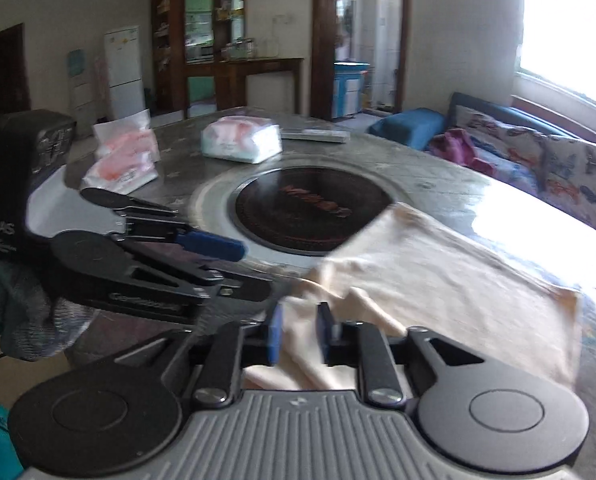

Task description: Fold clothes

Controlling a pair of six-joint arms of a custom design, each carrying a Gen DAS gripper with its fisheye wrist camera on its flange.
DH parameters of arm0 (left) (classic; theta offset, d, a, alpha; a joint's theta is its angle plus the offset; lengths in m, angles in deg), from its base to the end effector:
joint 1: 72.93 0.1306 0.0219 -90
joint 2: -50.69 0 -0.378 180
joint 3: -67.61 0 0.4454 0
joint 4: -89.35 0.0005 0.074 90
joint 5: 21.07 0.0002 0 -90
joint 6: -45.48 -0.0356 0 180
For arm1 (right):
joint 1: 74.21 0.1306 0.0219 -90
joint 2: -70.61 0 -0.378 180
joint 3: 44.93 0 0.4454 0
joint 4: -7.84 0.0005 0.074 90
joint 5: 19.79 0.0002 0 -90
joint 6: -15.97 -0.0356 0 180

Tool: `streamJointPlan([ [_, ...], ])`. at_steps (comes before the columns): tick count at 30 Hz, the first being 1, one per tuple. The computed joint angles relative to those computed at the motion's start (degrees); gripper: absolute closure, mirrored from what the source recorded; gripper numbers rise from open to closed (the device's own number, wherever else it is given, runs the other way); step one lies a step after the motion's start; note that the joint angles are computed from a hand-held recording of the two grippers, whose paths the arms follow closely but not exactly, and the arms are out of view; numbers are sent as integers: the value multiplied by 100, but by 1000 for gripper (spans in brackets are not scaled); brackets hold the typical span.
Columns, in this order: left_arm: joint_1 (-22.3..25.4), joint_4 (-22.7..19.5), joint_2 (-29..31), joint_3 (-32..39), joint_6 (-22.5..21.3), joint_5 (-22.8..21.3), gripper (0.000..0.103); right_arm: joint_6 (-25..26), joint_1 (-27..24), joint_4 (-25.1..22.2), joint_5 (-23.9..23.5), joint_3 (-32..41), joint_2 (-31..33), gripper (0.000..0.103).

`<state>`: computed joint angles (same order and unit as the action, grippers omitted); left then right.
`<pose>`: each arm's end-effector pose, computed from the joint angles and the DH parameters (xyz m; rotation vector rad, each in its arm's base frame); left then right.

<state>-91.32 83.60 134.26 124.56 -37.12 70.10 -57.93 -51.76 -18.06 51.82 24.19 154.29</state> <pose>0.4458 -0.1495 0.2478 0.2178 2.1381 -0.2852 0.4518 0.1983 0.3242 -0.9063 2.0797 0.4235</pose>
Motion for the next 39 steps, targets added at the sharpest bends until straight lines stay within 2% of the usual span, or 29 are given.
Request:
streamJointPlan([
  [2,-69,-6,30,34,-111,113,57,-52,-110,24,190,-137,-141,68],
  [6,-220,-55,160,135,-325,235,62,-152,-437,-54,529,-471,-485,61],
  [10,-339,-151,314,248,-518,187,62,-155,-748,-81,934,-830,-819,50],
  [13,-379,-287,439,361,-558,87,63,-279,-1021,-173,1083,-1079,-1068,48],
  [16,-415,-383,520,434,-617,13,72,-364,-1206,-179,1078,-1261,-1232,44],
  [17,-432,-412,527,450,-652,-10,79,-390,-1236,-164,1074,-1306,-1264,44],
  [20,-463,-459,536,501,-701,-108,92,-457,-1291,-96,1031,-1389,-1301,41],
  [24,-484,-472,489,557,-698,-178,99,-517,-1287,60,965,-1473,-1299,39],
  [33,-507,-278,239,619,-583,-198,102,-547,-1316,242,1039,-1585,-1341,32],
  [39,-486,-711,363,662,-673,-134,98,-585,-1308,283,1030,-1595,-1337,30],
])
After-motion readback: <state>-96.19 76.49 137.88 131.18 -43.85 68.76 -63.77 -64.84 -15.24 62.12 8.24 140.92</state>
